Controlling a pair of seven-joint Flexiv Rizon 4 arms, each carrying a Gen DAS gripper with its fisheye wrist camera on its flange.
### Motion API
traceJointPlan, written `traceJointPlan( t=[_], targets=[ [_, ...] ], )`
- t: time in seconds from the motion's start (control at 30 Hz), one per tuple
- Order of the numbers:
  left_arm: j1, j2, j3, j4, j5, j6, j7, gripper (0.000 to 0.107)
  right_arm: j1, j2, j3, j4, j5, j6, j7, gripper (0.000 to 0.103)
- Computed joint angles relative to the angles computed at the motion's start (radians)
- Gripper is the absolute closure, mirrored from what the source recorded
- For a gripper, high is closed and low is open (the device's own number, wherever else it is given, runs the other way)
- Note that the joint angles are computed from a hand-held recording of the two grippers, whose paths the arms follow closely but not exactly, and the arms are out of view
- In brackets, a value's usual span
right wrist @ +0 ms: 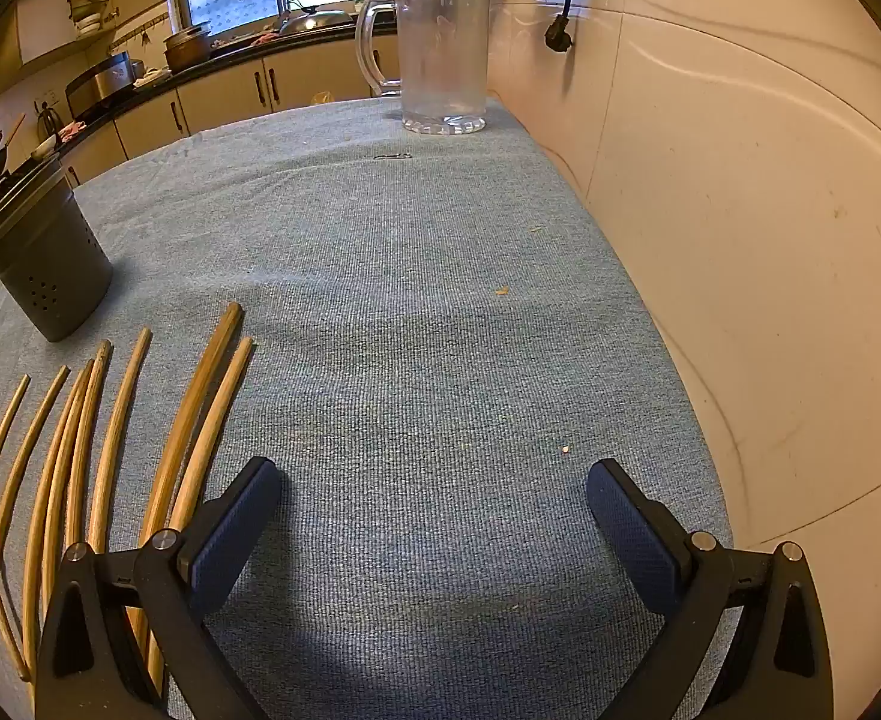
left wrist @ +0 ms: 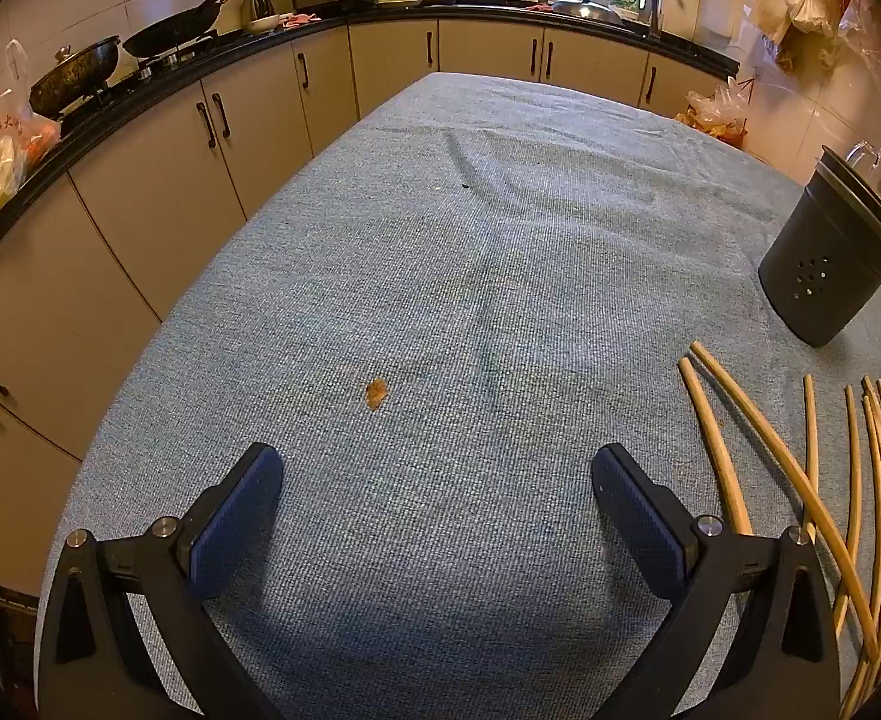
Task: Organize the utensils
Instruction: 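Move both tools toward the loose wooden chopsticks beside the black cup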
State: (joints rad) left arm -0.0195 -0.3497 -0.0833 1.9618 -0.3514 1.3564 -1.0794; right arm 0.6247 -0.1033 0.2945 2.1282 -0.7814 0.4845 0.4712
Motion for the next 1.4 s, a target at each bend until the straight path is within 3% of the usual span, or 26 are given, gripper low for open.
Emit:
traceJointPlan(
  t=[0.23,0.33,0.5,0.67,0.8,0.87,1.07,1.17,1.3,1.4],
  targets=[
    [0.008,0.005,0.001,0.012,-0.010,0.008,0.005,0.004,0.007,-0.010,0.001,-0.019,0.016,-0.016,-0.003,0.000],
    [-0.024,0.004,0.034,-0.003,0.040,-0.009,-0.051,0.004,0.010,-0.014,0.002,-0.030,0.031,-0.015,-0.013,0.000],
    [-0.004,0.069,0.021,0.050,0.006,-0.021,-0.061,0.004,-0.013,0.005,-0.005,0.001,0.025,0.038,-0.033,0.000],
    [-0.008,0.174,0.014,0.148,-0.036,0.081,-0.025,0.004,0.010,0.009,0.013,-0.010,0.034,-0.007,-0.015,0.002],
    [-0.010,0.255,-0.026,0.231,-0.167,0.193,0.079,0.004,0.062,0.030,0.047,-0.036,0.011,-0.138,0.054,0.002],
    [-0.032,0.289,-0.038,0.266,-0.248,0.239,0.145,0.004,0.086,0.039,0.062,-0.045,-0.010,-0.186,0.080,0.002],
    [-0.142,0.360,0.015,0.318,-0.372,0.286,0.261,0.004,0.180,0.010,0.096,-0.121,-0.086,-0.319,0.157,0.002],
    [-0.173,0.379,0.053,0.329,-0.336,0.285,0.247,0.004,0.209,-0.011,0.087,-0.149,-0.129,-0.340,0.181,0.002],
    [-0.238,0.403,0.092,0.349,-0.400,0.299,0.302,0.004,0.259,-0.051,0.080,-0.208,-0.178,-0.416,0.169,0.002],
    [-0.364,0.406,0.152,0.355,-0.580,0.355,0.444,0.004,0.297,-0.073,0.074,-0.244,-0.215,-0.478,0.155,0.002]
  ],
)
